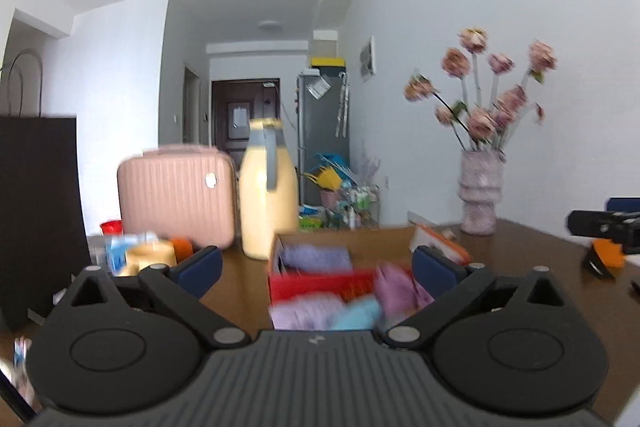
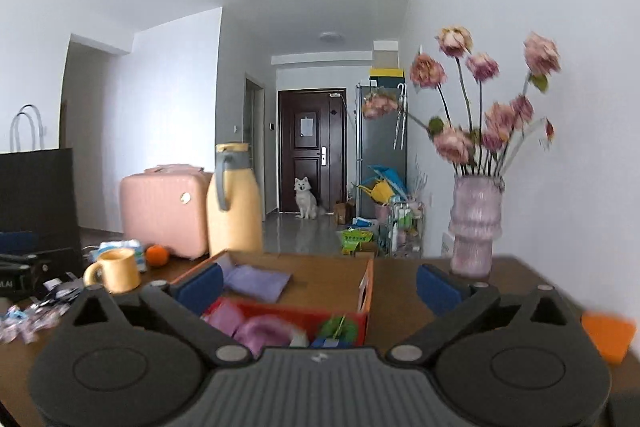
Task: Organize soft objects
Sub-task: 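Move the right tool back toward the brown-and-cream sponge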
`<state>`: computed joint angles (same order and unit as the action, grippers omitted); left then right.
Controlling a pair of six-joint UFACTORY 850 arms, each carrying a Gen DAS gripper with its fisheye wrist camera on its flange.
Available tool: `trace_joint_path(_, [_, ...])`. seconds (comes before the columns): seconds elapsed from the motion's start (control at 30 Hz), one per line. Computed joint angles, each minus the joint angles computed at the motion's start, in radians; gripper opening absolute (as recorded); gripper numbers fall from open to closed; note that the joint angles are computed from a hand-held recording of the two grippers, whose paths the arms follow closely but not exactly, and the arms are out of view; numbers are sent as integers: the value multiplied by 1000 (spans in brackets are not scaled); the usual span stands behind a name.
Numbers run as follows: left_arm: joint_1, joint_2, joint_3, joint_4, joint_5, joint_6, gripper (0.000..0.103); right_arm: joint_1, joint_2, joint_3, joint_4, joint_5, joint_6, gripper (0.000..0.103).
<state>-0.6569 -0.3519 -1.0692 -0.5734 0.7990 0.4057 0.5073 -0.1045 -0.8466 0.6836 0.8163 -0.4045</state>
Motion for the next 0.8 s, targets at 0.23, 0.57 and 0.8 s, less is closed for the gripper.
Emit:
trace_joint_path(0.23, [-16, 17, 121, 13, -81, -51, 103, 153, -74, 149, 130, 225, -12, 103])
trace_joint_path(0.57, [23, -34, 68, 117, -175, -172, 103, 139, -132, 117, 115, 121, 91, 101])
trace_joint_path(0.8, [42, -141, -102, 292, -273, -307, 98, 52, -165, 56, 57, 18, 229, 82])
